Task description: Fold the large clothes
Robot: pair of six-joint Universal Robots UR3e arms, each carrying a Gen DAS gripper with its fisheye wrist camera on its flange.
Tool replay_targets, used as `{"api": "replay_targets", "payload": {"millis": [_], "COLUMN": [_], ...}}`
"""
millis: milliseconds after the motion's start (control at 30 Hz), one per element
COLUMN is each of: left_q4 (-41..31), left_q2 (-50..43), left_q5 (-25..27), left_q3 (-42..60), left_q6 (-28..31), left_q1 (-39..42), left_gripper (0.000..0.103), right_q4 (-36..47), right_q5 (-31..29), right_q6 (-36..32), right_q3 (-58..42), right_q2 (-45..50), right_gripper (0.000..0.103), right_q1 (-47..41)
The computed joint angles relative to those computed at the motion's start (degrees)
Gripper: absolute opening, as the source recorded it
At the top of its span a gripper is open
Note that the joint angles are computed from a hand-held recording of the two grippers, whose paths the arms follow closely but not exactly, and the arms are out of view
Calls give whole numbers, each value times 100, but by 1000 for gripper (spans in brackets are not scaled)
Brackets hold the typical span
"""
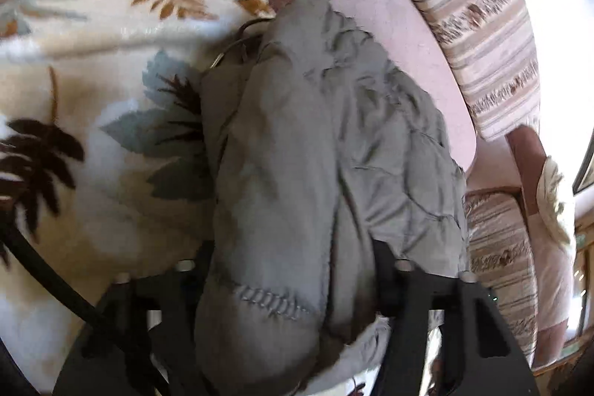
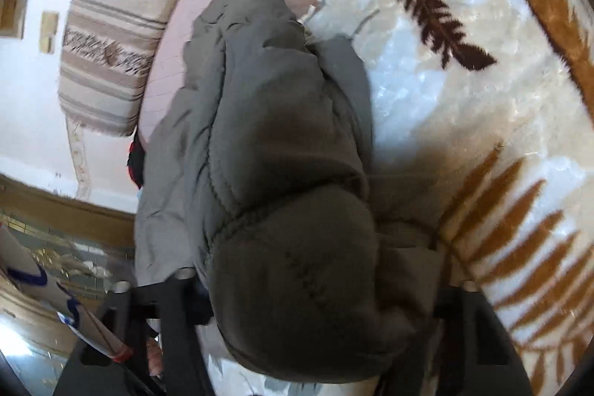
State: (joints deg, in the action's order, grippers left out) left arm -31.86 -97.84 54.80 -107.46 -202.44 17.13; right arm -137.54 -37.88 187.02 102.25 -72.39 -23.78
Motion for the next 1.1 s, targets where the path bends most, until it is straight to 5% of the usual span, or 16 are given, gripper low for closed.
{"api": "replay_targets", "payload": {"millis": [100, 467, 533, 633, 867, 967, 1100], "left_q4": [-560, -1609, -1604, -1763, -2891, -3301, -3005], "left_q2": [510, 3041, 2941, 2650, 3655, 3989, 3653], "left_q5": [425, 375, 688, 1273, 2592, 2585, 2841], "left_q3": [94, -1810, -1751, -1277, -678, -643, -325], "left_q6": [121, 835, 697, 648, 769, 935, 572], "left_q1": [-243, 176, 76, -187, -379, -245, -916], "left_gripper": [49, 55, 73, 77, 79, 79, 79], "right_q4": [403, 2382, 2002, 1062, 1916, 2335, 1361], "right_q5": [-74, 203, 103, -620, -816, -802, -1666], "right_q6": [-348, -2463, -2146, -1407, -1767, -2080, -1270], "right_q3": [242, 2321, 2363, 2238, 2280, 2489, 2514], "right_q2": [-600, -2818, -2619, -2478, -3376, -3863, -4425], "right_gripper": [53, 55, 65, 85, 91, 92, 92], "right_q1": [-81, -1313, -1256, -857, -1298, -1788, -1587]}}
